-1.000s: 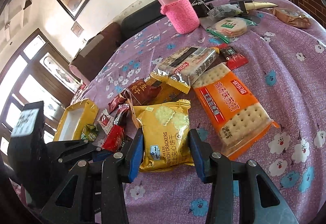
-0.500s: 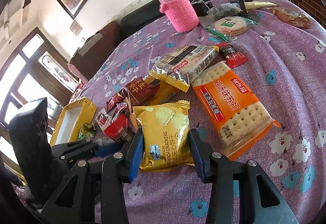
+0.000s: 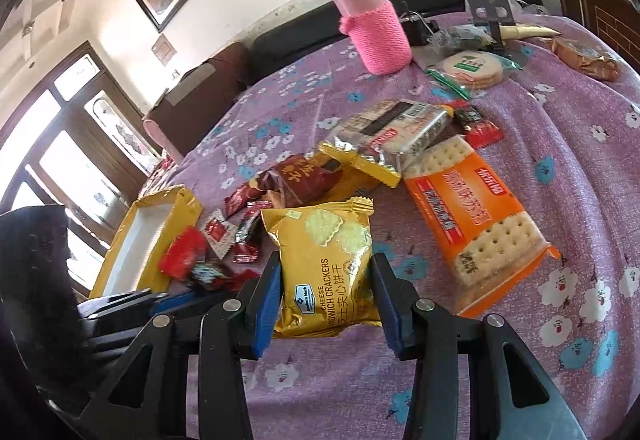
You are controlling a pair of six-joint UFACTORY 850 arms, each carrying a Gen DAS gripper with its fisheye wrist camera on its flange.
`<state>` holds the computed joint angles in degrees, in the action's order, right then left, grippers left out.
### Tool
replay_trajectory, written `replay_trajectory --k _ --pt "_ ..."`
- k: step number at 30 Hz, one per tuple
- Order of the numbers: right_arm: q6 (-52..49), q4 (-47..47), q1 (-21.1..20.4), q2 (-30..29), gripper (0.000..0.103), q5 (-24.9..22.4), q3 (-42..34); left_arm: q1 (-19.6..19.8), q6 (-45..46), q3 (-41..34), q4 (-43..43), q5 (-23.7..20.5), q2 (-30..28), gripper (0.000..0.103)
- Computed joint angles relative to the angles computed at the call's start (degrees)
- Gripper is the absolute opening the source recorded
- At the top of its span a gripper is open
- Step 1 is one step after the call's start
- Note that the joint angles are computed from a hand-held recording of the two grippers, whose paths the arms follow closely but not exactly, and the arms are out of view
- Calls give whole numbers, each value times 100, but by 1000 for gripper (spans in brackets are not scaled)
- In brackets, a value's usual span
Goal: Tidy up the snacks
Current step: 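Grasp a small red candy with the left tool while the right tool grasps the yellow cracker bag, then carry the red candy and yellow cracker bag into the tray and release both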
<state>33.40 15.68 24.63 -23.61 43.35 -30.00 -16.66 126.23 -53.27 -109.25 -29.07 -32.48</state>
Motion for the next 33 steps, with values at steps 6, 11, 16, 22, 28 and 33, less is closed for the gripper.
replay_trajectory --k 6,11,16,22,28,33 --pt "-5 -87 75 -41 44 142 -24 501 608 636 -642 -254 612 10" --pt "-222 219 251 -16 44 220 -25 1056 1094 1112 -1077 -431 1085 10" --pt "-494 572 458 -35 44 80 -149 1637 1450 1365 -1435 -535 1302 10" --pt "-765 893 926 111 44 -180 -359 2441 1359 1359 -1482 -561 1225 10" --pt "-1280 722 1529 168 44 -634 -1044 2809 1410 1083 -1663 -354 762 11" --pt "-662 -366 1705 -394 43 -1307 -2024 2876 1445 867 -1724 -184 463 11"
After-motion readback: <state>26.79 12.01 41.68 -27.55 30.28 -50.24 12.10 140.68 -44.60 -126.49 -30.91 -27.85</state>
